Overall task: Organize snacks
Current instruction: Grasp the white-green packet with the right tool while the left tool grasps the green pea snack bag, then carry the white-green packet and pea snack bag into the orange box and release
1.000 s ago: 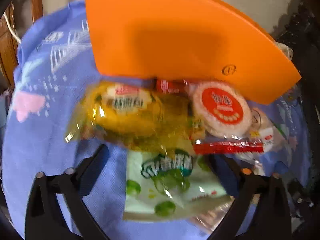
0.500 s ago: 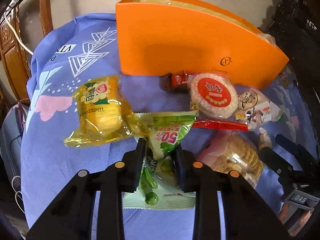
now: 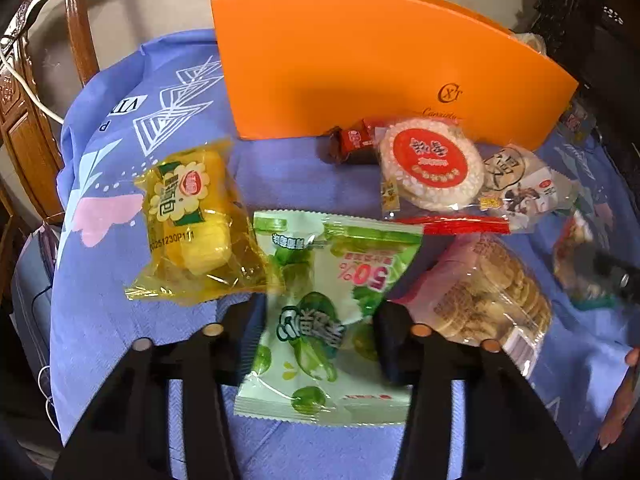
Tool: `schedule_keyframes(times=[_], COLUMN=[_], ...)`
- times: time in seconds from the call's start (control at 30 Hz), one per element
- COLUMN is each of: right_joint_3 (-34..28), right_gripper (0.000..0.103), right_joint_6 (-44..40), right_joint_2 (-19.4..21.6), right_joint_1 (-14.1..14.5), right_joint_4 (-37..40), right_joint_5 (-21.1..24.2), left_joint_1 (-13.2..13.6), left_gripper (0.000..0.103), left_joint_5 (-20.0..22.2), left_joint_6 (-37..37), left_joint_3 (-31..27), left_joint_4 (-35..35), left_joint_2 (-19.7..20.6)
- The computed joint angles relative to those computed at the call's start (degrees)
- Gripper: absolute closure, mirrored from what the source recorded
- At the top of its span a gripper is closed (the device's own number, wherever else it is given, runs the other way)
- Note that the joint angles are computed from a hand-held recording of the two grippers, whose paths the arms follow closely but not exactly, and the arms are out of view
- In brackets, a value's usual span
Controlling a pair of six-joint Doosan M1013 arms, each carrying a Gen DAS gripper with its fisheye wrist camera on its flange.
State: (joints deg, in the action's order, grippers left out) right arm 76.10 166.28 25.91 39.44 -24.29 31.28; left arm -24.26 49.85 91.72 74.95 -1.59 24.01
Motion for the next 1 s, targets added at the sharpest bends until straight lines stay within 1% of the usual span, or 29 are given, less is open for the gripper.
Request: schedule_keyframes(times=[0.03,0.1,0.2,0.37,0.47,0.6,0.7,0.77,0.9,0.97,1.0], right_joint_3=[0.5,0.9,1.0,0.5,1.1,0.1,-0.5,-1.8,-5.1,-7.7,-8.6], right_gripper=[0.050,0.050,0.050,0.049,0.049,0.049,0.049,0.049,0.049,0.049,0.049], right_joint_6=[1.4,3.9,4.6,5.7,7.1,7.2,7.3,5.9,2.3,0.0,-0.8], right_joint_2=[-0.3,-0.8,-1.0,-1.1,-1.8,-2.3,-3.1,-3.0,-2.8,-2.1,-1.8], right_joint_1=[0.0,0.1,0.2,0.7,0.9,1.4,1.5,1.4,0.5,-0.4,-0.8], right_joint_4=[-1.3,-3.9,-5.0,-7.5,-9.1,-11.1,-13.4,-13.3,-12.9,-12.7,-12.6], right_joint_5=[-0.7,-0.6,-0.8,-0.3,-0.4,1.5,2.5,3.4,5.3,6.6,7.1], left_joint_1=[-0.1,0.2,0.4,1.0,1.3,1.3,1.2,1.1,0.5,0.4,0.2], left_gripper=[0.070,0.075,0.078,0.079,0.079,0.079,0.079,0.079,0.079,0.078,0.078], left_joint_5=[0.1,1.3,0.8,-0.3,-0.1,0.1,0.6,1.1,2.3,2.9,3.4], left_joint_6=[-0.2,0.9,1.2,2.1,3.5,4.5,5.7,6.2,6.8,7.0,6.9], left_joint_3=[0.1,-0.3,-0.1,0.1,0.0,-1.2,-3.2,-5.0,-10.6,-13.5,-16.0], left_joint_4=[0.4,-1.8,-1.9,-3.3,-4.9,-5.1,-5.5,-5.4,-4.5,-4.8,-4.7], left_joint_2=[-0.3,-0.4,-1.1,-2.3,-3.1,-3.5,-3.3,-2.7,-0.5,0.7,1.8])
